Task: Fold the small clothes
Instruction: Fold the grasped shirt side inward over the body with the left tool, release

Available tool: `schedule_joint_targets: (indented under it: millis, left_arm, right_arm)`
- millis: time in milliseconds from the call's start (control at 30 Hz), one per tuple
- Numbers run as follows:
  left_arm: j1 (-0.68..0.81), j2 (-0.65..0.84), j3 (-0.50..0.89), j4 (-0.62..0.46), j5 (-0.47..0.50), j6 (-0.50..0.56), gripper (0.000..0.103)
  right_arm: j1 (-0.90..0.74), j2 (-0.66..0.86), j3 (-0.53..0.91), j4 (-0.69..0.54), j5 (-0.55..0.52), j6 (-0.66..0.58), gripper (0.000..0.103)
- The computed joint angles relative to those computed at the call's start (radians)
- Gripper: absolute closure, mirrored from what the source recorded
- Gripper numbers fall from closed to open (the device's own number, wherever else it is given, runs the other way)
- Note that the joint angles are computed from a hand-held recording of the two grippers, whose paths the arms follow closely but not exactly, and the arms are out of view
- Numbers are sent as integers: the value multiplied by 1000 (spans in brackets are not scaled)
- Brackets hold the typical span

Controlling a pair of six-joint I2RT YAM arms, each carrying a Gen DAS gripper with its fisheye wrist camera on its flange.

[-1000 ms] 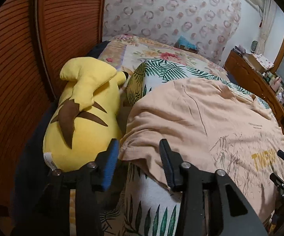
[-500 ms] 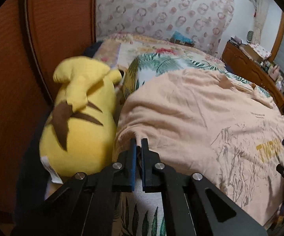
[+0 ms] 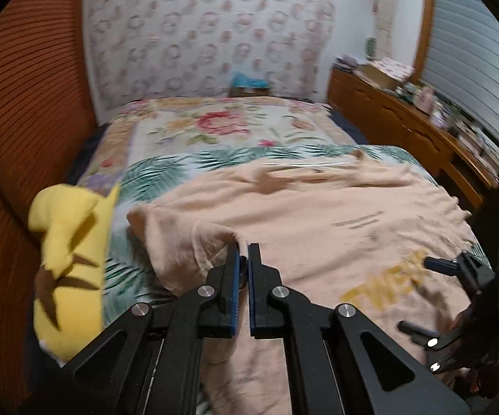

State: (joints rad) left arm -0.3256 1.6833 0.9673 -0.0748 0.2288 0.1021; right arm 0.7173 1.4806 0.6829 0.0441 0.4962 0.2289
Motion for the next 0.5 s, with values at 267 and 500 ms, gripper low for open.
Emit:
schedule_joint_targets:
  millis: [267,500]
  left_arm:
    - [-55,-58,-46,-16,27,-3,87]
    - [3,-78,-134,53,-6,37,63]
  right_arm:
    - [-12,-7,-8,8,-20,-4,8]
    - [-15,-7,-9,8,-23,-8,8]
